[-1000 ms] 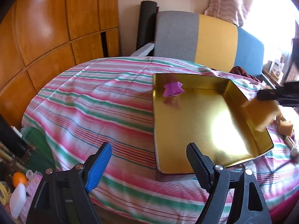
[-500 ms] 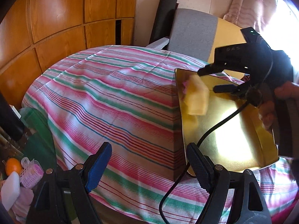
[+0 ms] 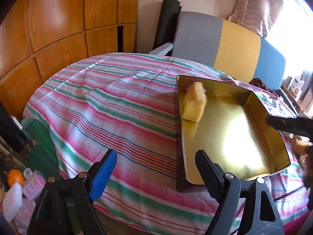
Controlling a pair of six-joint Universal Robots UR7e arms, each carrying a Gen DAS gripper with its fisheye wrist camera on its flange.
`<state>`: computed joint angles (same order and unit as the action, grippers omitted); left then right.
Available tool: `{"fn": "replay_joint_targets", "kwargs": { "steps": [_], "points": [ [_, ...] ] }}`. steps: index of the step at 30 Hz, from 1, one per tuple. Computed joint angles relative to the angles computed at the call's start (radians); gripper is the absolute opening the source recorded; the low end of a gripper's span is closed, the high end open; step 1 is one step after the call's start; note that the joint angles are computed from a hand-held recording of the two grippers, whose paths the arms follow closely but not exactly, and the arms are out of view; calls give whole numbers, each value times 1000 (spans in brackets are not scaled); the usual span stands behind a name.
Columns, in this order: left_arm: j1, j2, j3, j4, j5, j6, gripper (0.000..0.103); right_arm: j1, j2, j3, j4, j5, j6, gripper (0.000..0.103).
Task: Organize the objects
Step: 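Move the left tool to the large yellow sponge and grasp it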
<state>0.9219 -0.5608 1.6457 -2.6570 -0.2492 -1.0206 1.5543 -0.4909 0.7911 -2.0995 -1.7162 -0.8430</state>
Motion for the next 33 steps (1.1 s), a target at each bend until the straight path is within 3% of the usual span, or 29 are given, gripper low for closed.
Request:
{"fn": "replay_joint_targets", "kwargs": {
  "steps": [4,9,14,19,23,25,27,33],
  "points": [
    [-4,20,-23,11,-3,23,83,-44,-62,47,-41,-3,-18,71],
    [-11,48,-55,-14,-9,81,83,-102,-104,19,-58,-17,12,71],
    [-18,99,-121,-113,-21,232,83,-158,-94,-125,-62,-46,122,71],
    [-26,183,-254,-268,-59,491,83,-214,-25,-349,-61,-80,296,71],
    [-30,257,-393,-336,-136,686,90,-253,27,-485,-40,-61,420,71],
    [-31,297,-474,-329,-180,751,91,-274,72,-603,56,-6,502,71],
    [-31,341,-570,-297,-231,795,93,-285,59,-585,27,52,516,71],
    [-11,490,-904,-95,-454,825,98,-290,37,-540,-6,112,511,71]
  ]
}}
